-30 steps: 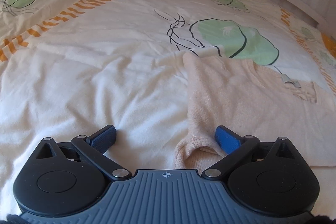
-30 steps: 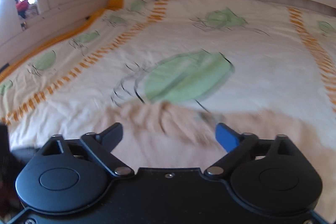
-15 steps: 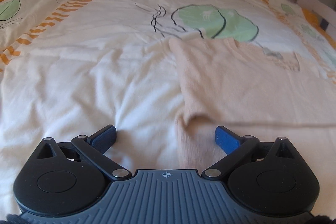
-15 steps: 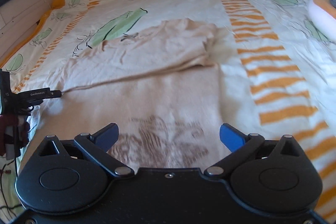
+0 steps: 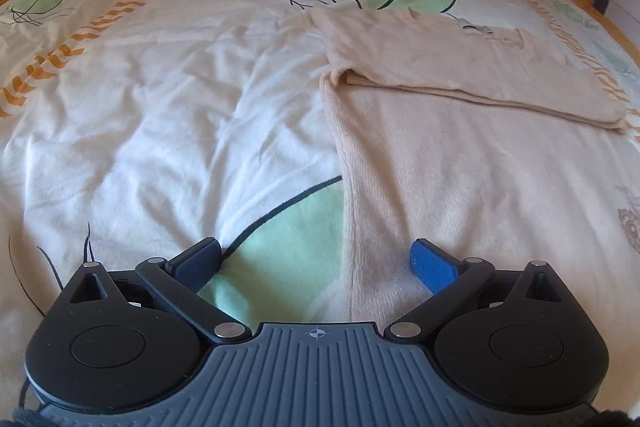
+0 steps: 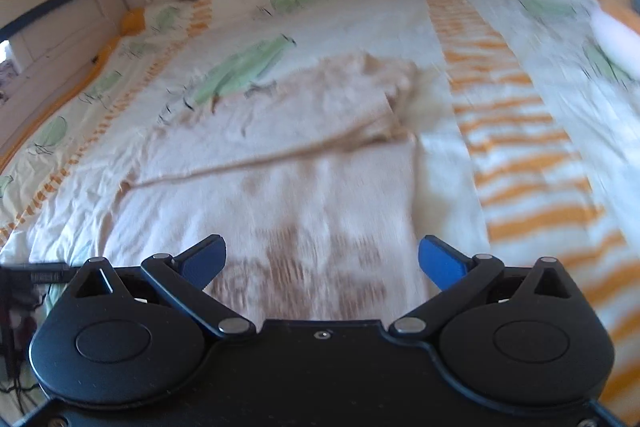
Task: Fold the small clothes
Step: 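Move both open tools over the sweater toward its ribbed hem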
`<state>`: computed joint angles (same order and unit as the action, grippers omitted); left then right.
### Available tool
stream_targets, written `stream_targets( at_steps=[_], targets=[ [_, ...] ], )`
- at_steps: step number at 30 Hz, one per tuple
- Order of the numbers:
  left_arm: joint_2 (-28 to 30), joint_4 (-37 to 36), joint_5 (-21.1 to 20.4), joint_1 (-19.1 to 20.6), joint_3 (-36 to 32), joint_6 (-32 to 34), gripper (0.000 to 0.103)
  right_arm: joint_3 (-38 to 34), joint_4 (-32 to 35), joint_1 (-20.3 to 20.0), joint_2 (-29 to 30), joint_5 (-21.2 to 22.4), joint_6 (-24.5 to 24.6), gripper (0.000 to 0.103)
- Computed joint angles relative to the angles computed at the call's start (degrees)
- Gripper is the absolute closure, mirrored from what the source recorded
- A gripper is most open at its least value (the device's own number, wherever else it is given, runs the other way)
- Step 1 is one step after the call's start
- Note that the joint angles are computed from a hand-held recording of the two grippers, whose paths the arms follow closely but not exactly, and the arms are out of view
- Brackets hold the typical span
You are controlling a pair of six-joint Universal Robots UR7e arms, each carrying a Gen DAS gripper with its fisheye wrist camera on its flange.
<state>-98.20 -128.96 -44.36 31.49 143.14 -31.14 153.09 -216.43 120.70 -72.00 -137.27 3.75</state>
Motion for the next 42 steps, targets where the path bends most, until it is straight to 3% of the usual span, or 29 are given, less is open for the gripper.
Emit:
stream_targets(
  at_steps=[2, 5, 15, 17, 20, 22, 28, 31, 36, 40, 42],
  targets=[
    [0.1, -2.3, 0.7, -0.2, 1.2, 0.4, 0.001, -1.3, -5.8, -3.6, 2.0, 3.6, -7.1, 0.0],
    [-0.9, -4.5, 1.5, -0.8, 3.0, 0.6, 0.0, -3.2, -9.0, -8.1, 3.1, 6.9, -12.3, 0.0],
    [-1.4, -5.1, 2.4, -1.8, 4.2, 0.2, 0.0, -4.6, -10.9, -17.5, 3.0, 25.3, -15.7, 0.0],
    [-1.5, -5.0, 2.4, -1.8, 4.2, 0.2, 0.0, -5.6, -9.5, -18.4, 3.6, 24.7, -15.1, 0.0],
    [-1.5, -5.1, 2.3, -1.8, 4.2, 0.2, 0.0, -7.1, -5.3, -19.1, 3.7, 18.8, -11.5, 0.0],
    [-1.5, -5.1, 2.4, -1.8, 4.2, 0.3, 0.0, -5.6, -6.1, -20.6, 2.8, 20.4, -9.7, 0.001],
    [-1.6, -5.2, 2.1, -1.7, 4.1, 0.3, 0.0, -3.6, -3.5, -16.8, -0.7, 17.3, -7.6, 0.0],
    [-2.2, -4.3, 1.2, -1.4, 3.5, -0.1, 0.001, -1.5, 2.6, -15.0, -6.5, 16.8, -2.1, 0.0],
    [-4.8, 1.1, -2.1, -1.8, 2.0, -2.1, 0.001, 1.7, 22.7, -11.1, -20.0, 13.4, 9.3, 0.0],
    [-7.4, 5.1, -6.1, -2.3, 1.5, -2.5, 0.001, 3.5, 42.8, -9.9, -31.7, 13.5, 19.3, 0.0],
    [-8.2, 7.2, -7.6, -2.9, 1.3, -2.4, 0.001, 4.4, 49.1, -9.7, -36.0, 15.0, 23.7, 0.0]
  ],
)
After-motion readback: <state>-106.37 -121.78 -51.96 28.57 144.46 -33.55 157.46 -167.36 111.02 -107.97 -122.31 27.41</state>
